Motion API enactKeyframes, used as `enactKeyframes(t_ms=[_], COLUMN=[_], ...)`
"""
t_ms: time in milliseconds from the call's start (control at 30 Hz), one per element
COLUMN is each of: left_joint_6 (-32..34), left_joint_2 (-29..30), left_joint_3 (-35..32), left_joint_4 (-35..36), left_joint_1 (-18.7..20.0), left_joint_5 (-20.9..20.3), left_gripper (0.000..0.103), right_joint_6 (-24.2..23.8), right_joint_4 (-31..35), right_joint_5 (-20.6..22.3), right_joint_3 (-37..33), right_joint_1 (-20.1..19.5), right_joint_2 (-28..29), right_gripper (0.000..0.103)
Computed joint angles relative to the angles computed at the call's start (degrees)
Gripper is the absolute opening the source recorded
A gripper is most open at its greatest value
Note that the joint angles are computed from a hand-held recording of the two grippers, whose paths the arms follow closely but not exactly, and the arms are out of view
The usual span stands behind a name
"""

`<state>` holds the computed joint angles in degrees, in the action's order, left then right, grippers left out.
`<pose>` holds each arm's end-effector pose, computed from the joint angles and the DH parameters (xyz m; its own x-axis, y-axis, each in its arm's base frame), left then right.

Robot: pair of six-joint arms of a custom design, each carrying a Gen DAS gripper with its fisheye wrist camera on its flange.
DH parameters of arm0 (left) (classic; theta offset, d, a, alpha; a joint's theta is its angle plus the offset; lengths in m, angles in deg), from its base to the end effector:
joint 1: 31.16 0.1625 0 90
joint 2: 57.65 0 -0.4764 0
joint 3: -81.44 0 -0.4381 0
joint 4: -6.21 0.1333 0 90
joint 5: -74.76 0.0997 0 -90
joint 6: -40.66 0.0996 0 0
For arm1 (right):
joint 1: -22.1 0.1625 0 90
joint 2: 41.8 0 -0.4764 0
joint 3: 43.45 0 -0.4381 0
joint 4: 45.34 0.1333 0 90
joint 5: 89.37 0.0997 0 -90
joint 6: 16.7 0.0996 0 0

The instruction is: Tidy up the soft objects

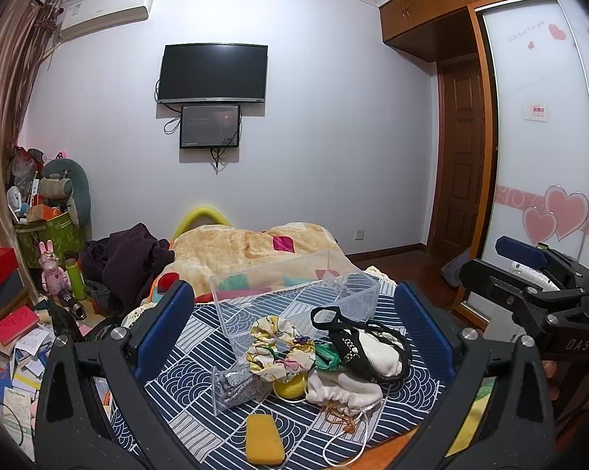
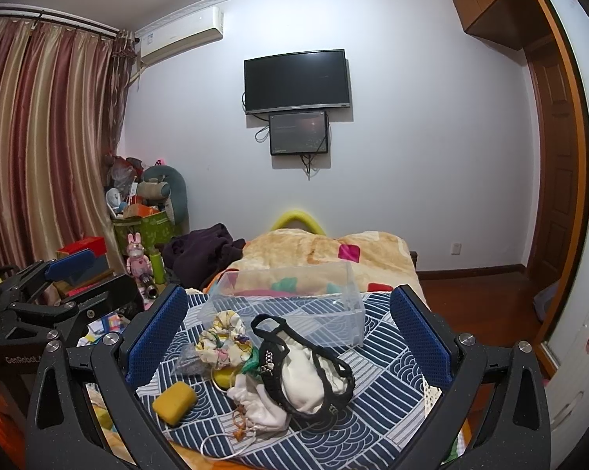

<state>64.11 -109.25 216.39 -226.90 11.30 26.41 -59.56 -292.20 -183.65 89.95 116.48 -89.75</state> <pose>-0.2055 -0.4585 0.1494 -0.7035 0.2854 -0.6509 0.7102 0.2468 -0.6594 0.1621 -0.4687 0.1424 -0.7162 -0.2203 0.6622 -0.6979 0.2292 -0.6786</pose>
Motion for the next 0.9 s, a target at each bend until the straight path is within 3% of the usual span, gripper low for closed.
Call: enactKeyframes(t_ms=[700,900], left_joint_6=[0.1,-2.4], left_joint_2=[0.5,0.2], left_joint_3=[0.2,-0.3], left_joint_4=[0.3,7.4], left_joint_1=[0.7,4.5], left_joint_5=[-0.7,-1.5], left_gripper=[0.103,0.103], right_joint_6=[0.0,-2.1], right_joint_4=[0.7,2.8], right_joint_5=[0.1,-1.4], right_joint_3=[-0.1,-0.3], right_joint_1=[-0.1,-1.5], right_joint_2=[-0.3,-0.6], right_gripper=[0.103,0.103])
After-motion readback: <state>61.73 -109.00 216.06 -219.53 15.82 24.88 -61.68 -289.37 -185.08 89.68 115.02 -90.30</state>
